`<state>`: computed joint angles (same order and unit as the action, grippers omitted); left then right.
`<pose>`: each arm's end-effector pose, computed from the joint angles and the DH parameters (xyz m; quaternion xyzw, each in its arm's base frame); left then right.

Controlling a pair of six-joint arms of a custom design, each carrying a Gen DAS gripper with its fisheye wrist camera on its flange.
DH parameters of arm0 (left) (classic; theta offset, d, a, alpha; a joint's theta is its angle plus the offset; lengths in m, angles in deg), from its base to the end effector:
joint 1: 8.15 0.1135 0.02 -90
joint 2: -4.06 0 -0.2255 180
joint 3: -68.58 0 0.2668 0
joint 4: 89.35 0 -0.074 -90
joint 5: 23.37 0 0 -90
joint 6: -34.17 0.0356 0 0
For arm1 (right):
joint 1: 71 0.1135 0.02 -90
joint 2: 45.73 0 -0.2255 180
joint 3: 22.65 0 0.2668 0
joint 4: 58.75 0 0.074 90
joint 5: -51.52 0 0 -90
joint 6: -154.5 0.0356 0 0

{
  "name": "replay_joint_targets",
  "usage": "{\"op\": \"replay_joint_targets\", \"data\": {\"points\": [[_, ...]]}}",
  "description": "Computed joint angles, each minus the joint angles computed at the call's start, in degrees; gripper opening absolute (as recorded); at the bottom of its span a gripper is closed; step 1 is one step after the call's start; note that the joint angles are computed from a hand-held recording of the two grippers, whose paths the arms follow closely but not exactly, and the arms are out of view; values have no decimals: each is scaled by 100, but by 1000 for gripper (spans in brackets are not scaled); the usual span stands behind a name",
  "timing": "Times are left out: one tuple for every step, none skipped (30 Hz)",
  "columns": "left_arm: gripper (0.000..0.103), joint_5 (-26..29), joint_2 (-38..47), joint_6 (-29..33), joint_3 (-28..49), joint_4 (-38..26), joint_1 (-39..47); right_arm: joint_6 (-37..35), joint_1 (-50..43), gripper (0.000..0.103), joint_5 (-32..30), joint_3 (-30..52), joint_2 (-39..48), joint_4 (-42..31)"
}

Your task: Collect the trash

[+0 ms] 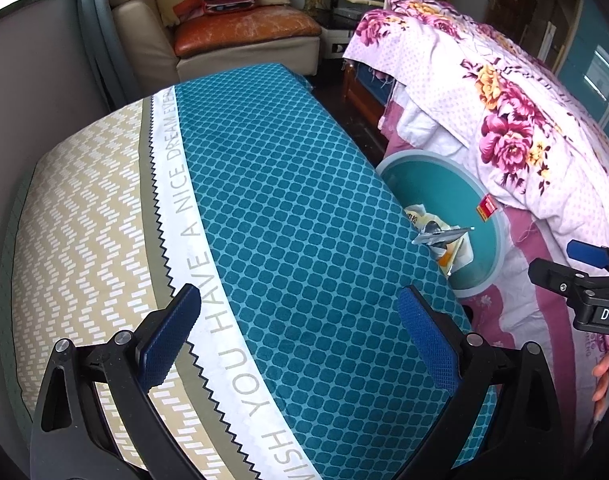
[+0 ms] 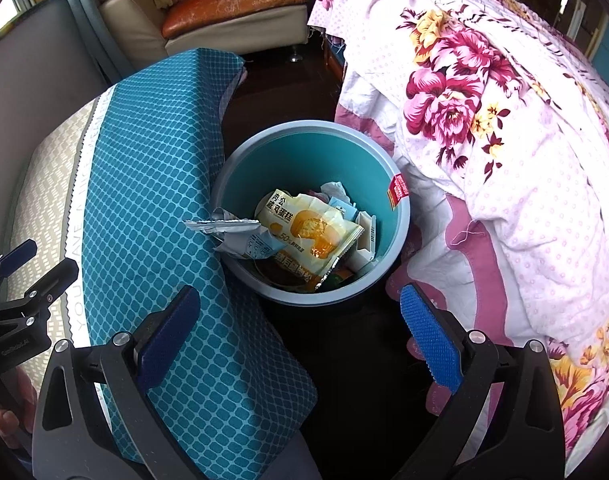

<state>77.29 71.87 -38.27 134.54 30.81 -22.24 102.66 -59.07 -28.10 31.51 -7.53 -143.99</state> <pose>0.2440 -0.0680 0.2177 0.2851 0.9227 -0.0827 0.2461 0.1362 0.0222 0.2243 0.2381 0.9504 -0.0048 0.1999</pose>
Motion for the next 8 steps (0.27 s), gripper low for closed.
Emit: {"op": "replay_joint_targets", "data": {"points": [[99,8,29,-4,12,-1,-2,-9,-9,96,-3,-10,0,7],[99,20,55,-2,21,-5,6,-11,-3,96,4,-14,17,15],[99,30,80,-4,24,-3,18,-17,-3,96,10,-16,26,19],[99,45,104,-11,26,-6,34,-16,6,96,25,-18,41,25],[99,50,127,-18,27,-10,51,-5,11,96,40,-21,50,28],[99,47,135,-24,22,-8,61,2,13,96,47,-20,56,31],[99,48,147,-25,16,-1,80,22,6,96,67,-15,56,13],[99,40,160,-25,13,5,98,43,22,96,76,-6,67,8]]}}
